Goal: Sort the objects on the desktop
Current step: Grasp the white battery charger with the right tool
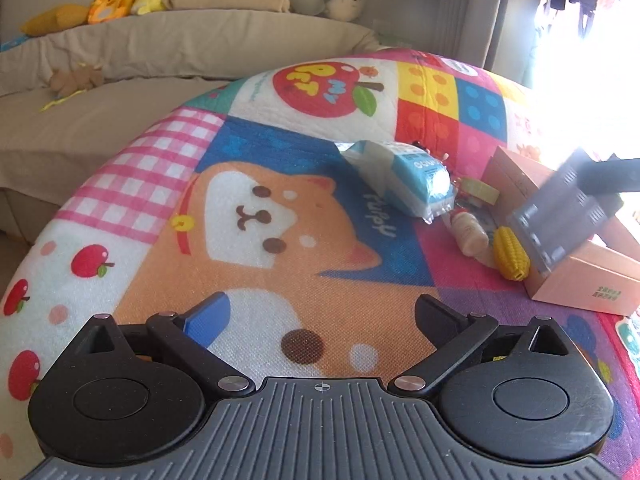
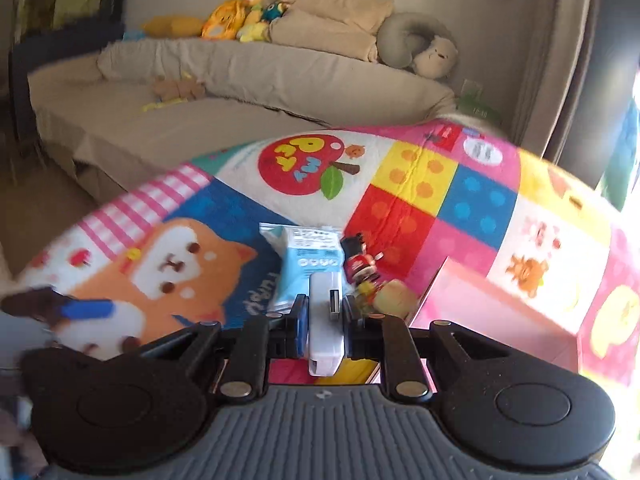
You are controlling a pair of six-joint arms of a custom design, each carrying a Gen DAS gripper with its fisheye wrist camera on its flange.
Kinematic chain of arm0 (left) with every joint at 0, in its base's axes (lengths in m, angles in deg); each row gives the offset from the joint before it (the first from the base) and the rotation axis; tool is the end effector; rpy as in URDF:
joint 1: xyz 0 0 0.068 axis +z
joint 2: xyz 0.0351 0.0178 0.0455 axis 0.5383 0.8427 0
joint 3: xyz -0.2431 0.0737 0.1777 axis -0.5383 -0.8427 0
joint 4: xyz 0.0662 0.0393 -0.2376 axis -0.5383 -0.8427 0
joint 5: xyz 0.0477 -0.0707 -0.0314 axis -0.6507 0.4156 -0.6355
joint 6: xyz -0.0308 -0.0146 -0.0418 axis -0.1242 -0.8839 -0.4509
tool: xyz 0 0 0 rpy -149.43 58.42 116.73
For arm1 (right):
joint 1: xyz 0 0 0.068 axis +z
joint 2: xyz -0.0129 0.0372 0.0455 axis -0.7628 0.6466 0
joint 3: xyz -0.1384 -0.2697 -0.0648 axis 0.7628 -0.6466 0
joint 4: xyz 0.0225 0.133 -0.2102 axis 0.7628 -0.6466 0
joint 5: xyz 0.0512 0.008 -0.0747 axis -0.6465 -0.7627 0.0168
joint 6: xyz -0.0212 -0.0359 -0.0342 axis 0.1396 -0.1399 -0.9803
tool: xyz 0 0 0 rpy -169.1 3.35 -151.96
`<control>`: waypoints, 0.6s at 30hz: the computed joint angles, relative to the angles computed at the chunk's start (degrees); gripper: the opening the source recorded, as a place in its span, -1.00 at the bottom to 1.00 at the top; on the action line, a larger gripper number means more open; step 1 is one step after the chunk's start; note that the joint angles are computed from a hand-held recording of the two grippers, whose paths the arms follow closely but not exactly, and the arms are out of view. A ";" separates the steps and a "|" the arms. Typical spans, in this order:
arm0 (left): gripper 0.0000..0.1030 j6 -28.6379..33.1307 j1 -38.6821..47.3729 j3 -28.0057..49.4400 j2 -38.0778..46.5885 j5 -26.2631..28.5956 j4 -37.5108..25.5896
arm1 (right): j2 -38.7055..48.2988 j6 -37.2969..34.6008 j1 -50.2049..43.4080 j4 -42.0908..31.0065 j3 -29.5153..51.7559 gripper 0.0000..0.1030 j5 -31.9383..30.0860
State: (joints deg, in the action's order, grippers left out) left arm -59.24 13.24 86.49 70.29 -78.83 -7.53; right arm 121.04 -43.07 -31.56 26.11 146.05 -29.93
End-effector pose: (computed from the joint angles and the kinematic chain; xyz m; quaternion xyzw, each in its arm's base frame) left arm 0.2724 -0.0799 0.1141 -0.1846 0.8772 0.0025 0.4432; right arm 0.3703 0.1334 0.1893 -0.3638 0.8193 0.1358 0.4218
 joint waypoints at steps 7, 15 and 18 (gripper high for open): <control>0.97 3.01 -1.37 1.92 0.30 -0.73 -2.37 | 0.52 7.02 -15.71 -11.44 -3.40 -0.60 -18.93; 0.97 8.06 -3.63 8.50 2.14 1.90 -4.42 | 4.30 11.20 -25.05 9.01 -15.74 0.10 -11.49; 0.97 13.62 -5.50 12.09 4.36 1.93 -3.25 | 5.47 10.84 -25.83 15.16 -18.43 0.33 -9.93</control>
